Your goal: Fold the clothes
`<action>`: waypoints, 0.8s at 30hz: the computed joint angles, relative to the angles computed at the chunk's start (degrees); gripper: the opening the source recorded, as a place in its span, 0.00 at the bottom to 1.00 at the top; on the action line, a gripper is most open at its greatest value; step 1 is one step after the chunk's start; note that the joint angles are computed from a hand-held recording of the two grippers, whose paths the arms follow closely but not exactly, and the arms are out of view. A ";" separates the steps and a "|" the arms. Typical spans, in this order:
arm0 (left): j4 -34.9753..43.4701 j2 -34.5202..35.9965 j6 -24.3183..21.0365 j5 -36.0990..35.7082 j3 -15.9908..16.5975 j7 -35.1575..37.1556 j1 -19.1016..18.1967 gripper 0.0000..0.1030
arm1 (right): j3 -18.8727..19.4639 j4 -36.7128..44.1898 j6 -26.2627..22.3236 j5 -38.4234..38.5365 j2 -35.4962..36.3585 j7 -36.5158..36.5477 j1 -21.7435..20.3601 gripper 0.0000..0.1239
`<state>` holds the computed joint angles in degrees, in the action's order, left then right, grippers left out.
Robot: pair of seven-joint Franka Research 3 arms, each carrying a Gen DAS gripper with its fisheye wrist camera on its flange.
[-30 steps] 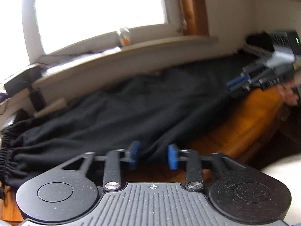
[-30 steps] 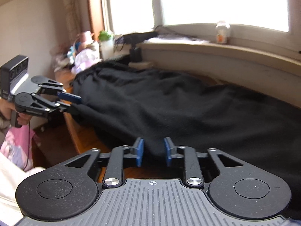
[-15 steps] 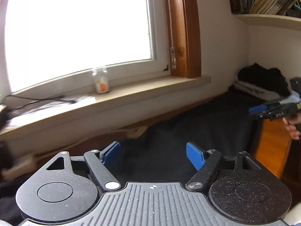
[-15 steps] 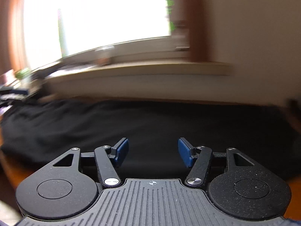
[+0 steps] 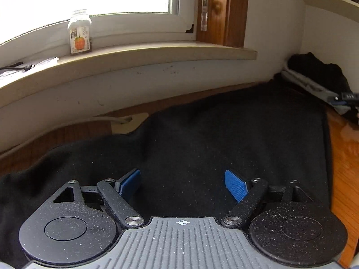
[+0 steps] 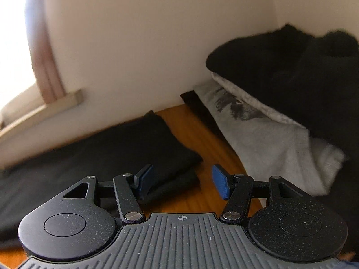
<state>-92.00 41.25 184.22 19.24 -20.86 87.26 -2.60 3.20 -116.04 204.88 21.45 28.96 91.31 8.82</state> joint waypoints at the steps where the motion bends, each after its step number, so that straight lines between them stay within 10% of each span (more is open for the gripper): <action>1: -0.19 -0.31 0.39 0.08 1.57 -0.40 -1.26 0.90 | -0.27 2.45 -1.84 3.13 1.23 -2.56 0.55 0.47; 6: -0.60 -0.84 1.55 0.28 5.59 -2.51 -4.34 0.90 | -12.23 11.62 -9.25 11.58 6.87 -4.28 11.79 0.43; 9: -0.33 -0.49 1.90 0.25 5.17 -3.67 -3.74 0.90 | -13.82 11.98 -6.65 12.15 7.59 -5.85 13.87 0.14; 14: 0.11 -0.09 1.10 0.93 3.37 -3.89 -2.20 0.90 | -14.21 9.07 3.78 16.10 5.86 -10.57 16.41 0.08; 19: 0.44 0.04 0.44 1.17 3.18 -3.50 -2.20 0.91 | -23.45 11.15 -6.16 32.71 6.60 -25.75 25.57 0.08; 24: 0.76 0.27 -0.02 0.97 2.85 -3.14 -2.06 0.92 | -18.91 8.81 -9.94 29.43 4.43 -23.68 20.36 0.11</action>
